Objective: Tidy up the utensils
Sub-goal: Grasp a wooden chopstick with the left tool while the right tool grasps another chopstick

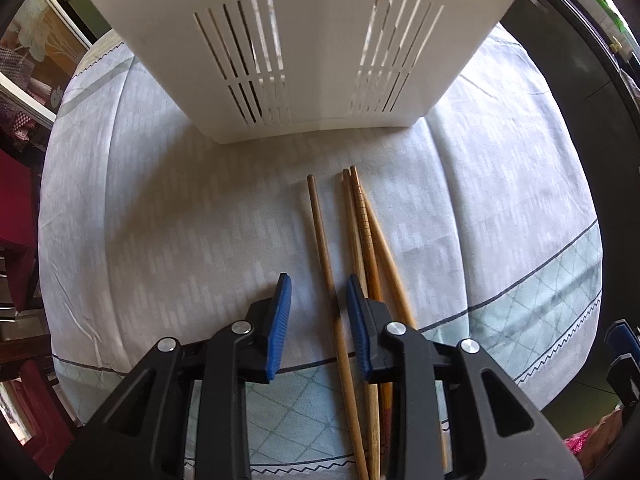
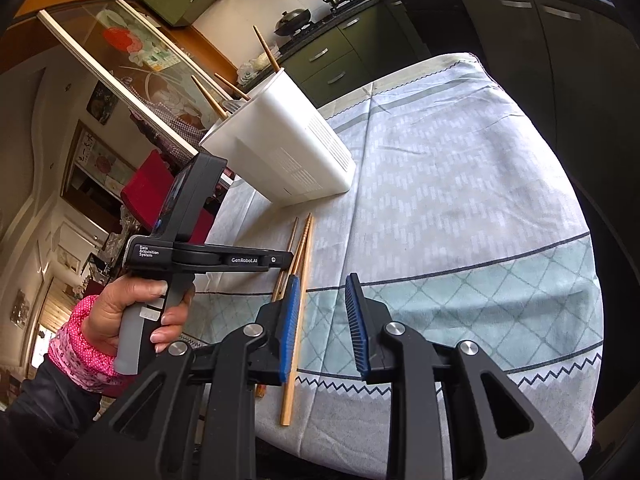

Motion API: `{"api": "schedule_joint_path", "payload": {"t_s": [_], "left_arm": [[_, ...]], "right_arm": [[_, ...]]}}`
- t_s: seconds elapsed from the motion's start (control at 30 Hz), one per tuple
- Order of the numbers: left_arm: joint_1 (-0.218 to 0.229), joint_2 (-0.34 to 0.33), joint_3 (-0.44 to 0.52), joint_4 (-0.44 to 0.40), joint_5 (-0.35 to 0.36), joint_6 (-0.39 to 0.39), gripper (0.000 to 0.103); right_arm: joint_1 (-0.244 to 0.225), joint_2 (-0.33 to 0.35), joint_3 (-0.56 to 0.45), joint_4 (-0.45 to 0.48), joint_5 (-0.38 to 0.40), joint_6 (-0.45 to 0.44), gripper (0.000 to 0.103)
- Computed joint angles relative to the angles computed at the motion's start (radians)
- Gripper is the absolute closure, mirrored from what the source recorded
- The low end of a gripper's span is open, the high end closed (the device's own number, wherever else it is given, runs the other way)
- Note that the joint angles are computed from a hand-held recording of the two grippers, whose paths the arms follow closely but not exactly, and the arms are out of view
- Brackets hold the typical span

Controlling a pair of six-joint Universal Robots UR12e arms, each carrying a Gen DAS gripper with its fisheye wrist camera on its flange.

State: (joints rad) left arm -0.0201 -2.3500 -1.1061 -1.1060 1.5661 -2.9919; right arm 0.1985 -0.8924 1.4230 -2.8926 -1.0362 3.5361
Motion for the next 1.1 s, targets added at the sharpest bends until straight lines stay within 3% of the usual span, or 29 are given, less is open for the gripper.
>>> {"api": "schedule_joint_path", "payload": {"t_s": [0.1,0.3,0.53,0.67,0.9,1.1], "left_arm": [[-0.003,0.007,-0.014,0.011,-0.009,0.002,0.096],[0.016,0.045,-0.099,0.119,-0.068,-0.020,0.097],[0.054,0.126,-0.251,0.349,-0.138,-0.032,0.097],[0.082,0.176,-0.338,0.484,-0.195,-0.052,0.097],[0.126,0.246,-0.478,0.755,-0.250,-0.064,0.097],[0.136,0.276,-0.545,0.878,-0.271,-0.074,0.097]], "right_arm": [[-0.002,-0.001,0.006,-0.009,0.005,0.008,0.078],[0.001,0.010,-0.007,0.007,0.014,0.010,0.078],[0.025,0.033,-0.062,0.092,-0.015,-0.041,0.078],[0.058,0.062,-0.134,0.179,-0.083,-0.103,0.078],[0.128,0.152,-0.317,0.368,-0.301,-0.233,0.078],[0.157,0.207,-0.408,0.462,-0.385,-0.265,0.080]]}}
